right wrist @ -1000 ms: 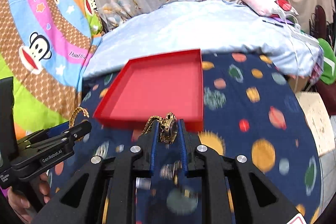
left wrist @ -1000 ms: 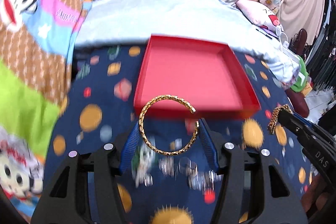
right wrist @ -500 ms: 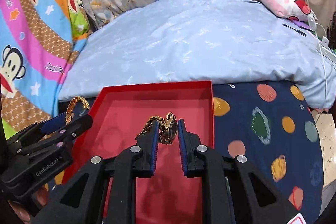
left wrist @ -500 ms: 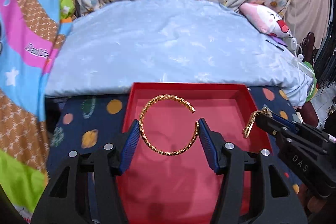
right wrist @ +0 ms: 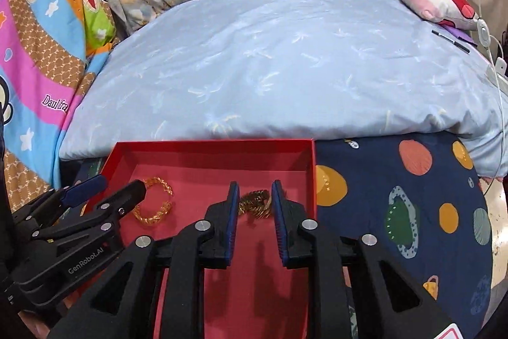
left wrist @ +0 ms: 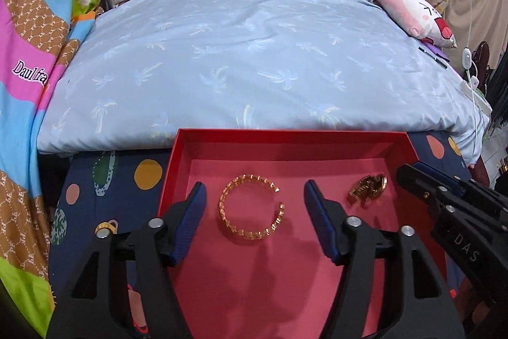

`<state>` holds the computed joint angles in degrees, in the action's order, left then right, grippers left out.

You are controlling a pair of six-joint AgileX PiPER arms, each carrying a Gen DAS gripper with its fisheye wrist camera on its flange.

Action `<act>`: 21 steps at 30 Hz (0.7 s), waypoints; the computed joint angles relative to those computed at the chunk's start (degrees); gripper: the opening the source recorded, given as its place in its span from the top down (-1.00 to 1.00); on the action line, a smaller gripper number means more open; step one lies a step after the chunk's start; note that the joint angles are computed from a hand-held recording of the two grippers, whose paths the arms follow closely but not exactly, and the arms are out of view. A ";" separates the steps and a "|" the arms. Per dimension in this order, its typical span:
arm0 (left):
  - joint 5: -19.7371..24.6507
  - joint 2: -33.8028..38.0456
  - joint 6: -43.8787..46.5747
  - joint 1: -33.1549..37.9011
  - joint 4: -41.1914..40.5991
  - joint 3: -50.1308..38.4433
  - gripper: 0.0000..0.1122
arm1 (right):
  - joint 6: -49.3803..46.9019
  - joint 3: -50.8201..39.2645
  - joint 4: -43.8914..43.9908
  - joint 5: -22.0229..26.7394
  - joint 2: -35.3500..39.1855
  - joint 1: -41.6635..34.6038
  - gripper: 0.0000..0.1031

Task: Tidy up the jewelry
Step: 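Carry bangle and watch into the red tray and open both grippers, then lift both grippers out of the red tray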

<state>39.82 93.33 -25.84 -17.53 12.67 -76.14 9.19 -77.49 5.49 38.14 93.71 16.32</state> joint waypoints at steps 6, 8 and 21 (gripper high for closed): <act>0.10 -3.18 -3.17 -1.18 4.53 1.55 -0.31 | 0.01 3.01 0.67 -0.56 -4.25 -0.71 0.52; 1.15 -5.68 -4.96 -1.99 6.94 3.00 -0.31 | 2.17 5.18 -1.93 -0.72 -7.61 0.24 0.44; 12.56 -32.60 -16.32 -10.86 16.30 21.51 -0.37 | 19.33 23.84 -17.40 9.15 -39.80 9.30 0.21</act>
